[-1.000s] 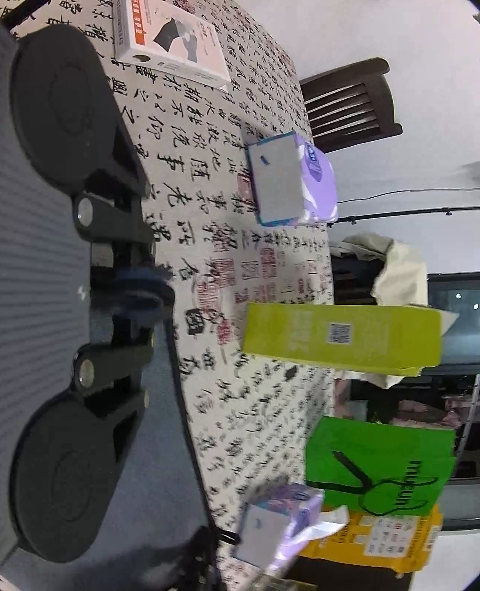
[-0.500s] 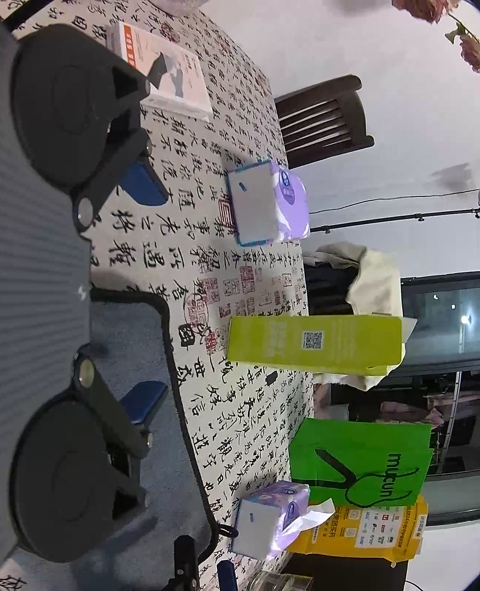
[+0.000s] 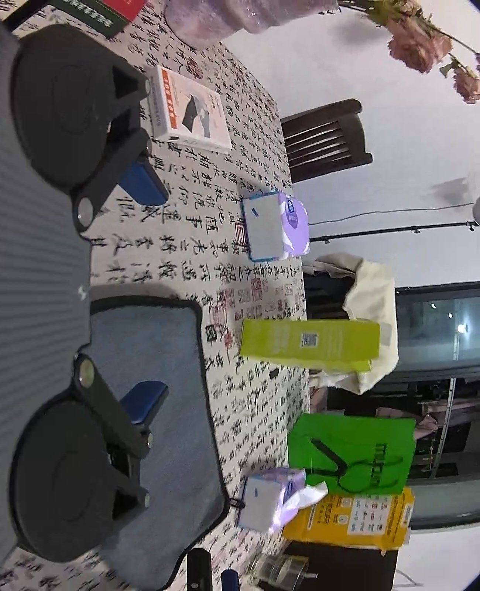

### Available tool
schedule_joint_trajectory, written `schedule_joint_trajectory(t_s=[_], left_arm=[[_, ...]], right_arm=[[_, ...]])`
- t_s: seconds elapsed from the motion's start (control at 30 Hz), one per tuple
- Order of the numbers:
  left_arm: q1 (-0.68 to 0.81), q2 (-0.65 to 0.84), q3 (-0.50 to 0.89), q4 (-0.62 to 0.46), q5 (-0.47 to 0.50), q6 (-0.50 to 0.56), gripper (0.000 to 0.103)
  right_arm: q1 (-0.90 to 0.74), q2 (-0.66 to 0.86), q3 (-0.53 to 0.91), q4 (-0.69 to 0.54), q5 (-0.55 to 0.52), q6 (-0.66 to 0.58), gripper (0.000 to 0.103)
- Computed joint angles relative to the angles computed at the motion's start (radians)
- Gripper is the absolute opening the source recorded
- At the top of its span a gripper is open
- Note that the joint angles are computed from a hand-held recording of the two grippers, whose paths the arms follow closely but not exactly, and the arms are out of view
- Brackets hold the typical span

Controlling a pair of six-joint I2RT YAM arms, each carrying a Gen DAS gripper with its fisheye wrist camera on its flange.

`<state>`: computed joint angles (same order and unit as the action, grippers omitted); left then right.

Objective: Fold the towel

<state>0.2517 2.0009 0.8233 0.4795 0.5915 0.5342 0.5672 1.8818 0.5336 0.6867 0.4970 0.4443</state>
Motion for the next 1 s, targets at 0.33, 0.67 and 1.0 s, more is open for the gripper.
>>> schedule_joint_trajectory(t_s=[0.33, 0.67, 1.0], left_arm=[[0.118, -0.158, -0.187, -0.032, 0.103, 0.082, 0.103], [0.248, -0.29, -0.332, -0.096, 0.213, 0.199, 0.103], [0.411, -0.368, -0.386, -0.261, 0.319, 0.361, 0.103]], right_arm=[[0.235, -0.127, -0.093, -0.109, 0.206, 0.143, 0.103], [0.477, -0.17, -0.115, -0.261, 0.385, 0.375, 0.103], [0.706, -0.158, -0.047, -0.599, 0.529, 0.723, 0.103]])
